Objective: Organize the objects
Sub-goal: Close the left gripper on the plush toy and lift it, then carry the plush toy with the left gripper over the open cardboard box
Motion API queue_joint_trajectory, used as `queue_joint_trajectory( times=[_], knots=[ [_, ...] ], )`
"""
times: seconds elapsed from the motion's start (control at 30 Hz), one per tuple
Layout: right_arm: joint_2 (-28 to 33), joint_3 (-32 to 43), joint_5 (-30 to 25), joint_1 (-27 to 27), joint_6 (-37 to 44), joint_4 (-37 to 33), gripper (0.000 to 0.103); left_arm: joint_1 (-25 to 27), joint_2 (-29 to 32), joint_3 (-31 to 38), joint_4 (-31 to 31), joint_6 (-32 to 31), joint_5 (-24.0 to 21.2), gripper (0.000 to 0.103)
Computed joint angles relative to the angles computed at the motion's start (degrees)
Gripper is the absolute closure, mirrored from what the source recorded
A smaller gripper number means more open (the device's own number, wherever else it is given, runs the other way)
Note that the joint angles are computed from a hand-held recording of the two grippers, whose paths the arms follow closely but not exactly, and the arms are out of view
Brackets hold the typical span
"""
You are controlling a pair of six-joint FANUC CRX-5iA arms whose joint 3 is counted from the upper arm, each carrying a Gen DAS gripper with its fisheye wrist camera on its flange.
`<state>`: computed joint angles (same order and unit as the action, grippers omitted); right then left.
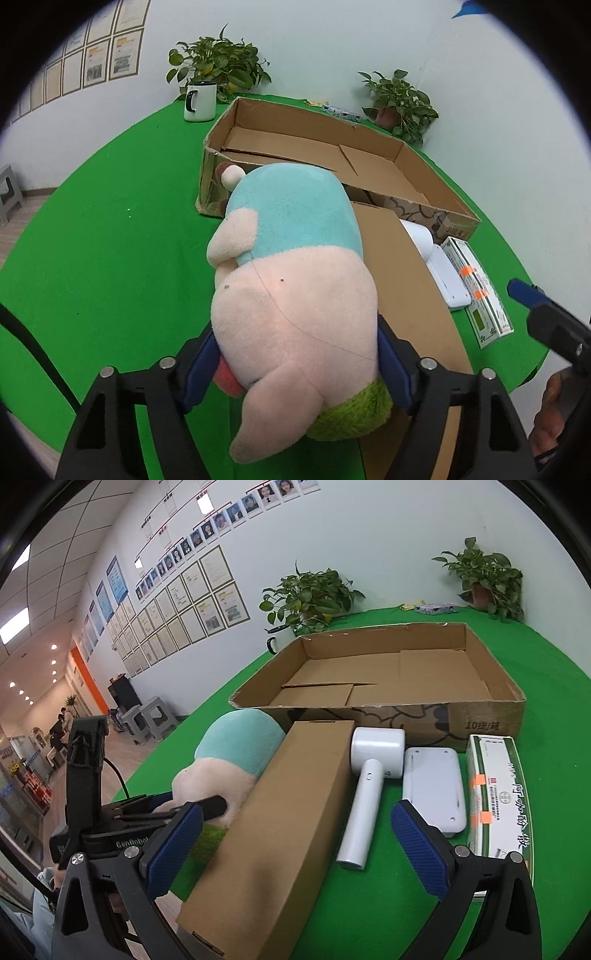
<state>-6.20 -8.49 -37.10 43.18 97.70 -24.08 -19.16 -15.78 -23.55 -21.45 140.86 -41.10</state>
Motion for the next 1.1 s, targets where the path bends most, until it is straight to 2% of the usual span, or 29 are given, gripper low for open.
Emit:
queue_joint_trajectory(
  times=[0.17, 0.3, 0.43, 0.57, 0.7, 0.8, 0.93, 1.1],
  knots=[
    [1.7, 3.1, -2.6, -0.6, 1.5, -2.8, 0.001, -0.5, -2.6, -1.3, -1.4, 3.2, -0.9, 0.031],
    [3.2, 6.1, -4.5, -0.3, 3.1, -4.1, 0.001, -2.8, -4.7, -1.3, -5.5, 7.1, -5.1, 0.032],
    [6.4, 12.6, -11.1, -1.9, 9.2, -12.6, 0.001, -5.2, -6.6, -2.0, -8.0, 9.6, -7.9, 0.032],
    [9.6, 18.3, -16.3, -1.1, 12.4, -17.3, 0.001, -7.3, -8.0, -3.0, -9.9, 12.7, -8.9, 0.032],
    [13.3, 21.8, -18.0, 2.4, 8.0, -14.6, 0.002, -8.8, -8.5, -3.3, -11.5, 15.0, -9.7, 0.032],
    [17.2, 25.3, -21.8, 4.4, 4.2, -12.3, 0.004, -10.4, -8.1, -3.0, -13.4, 16.7, -10.6, 0.032],
    [20.8, 27.7, -24.9, 8.9, -2.0, -4.2, 0.011, -11.5, -7.1, -2.1, -14.8, 17.1, -11.5, 0.032],
    [21.0, 26.2, -25.3, 12.7, -5.3, 2.4, 0.012, -11.9, -7.0, -2.1, -15.2, 17.4, -11.6, 0.032]
  ],
)
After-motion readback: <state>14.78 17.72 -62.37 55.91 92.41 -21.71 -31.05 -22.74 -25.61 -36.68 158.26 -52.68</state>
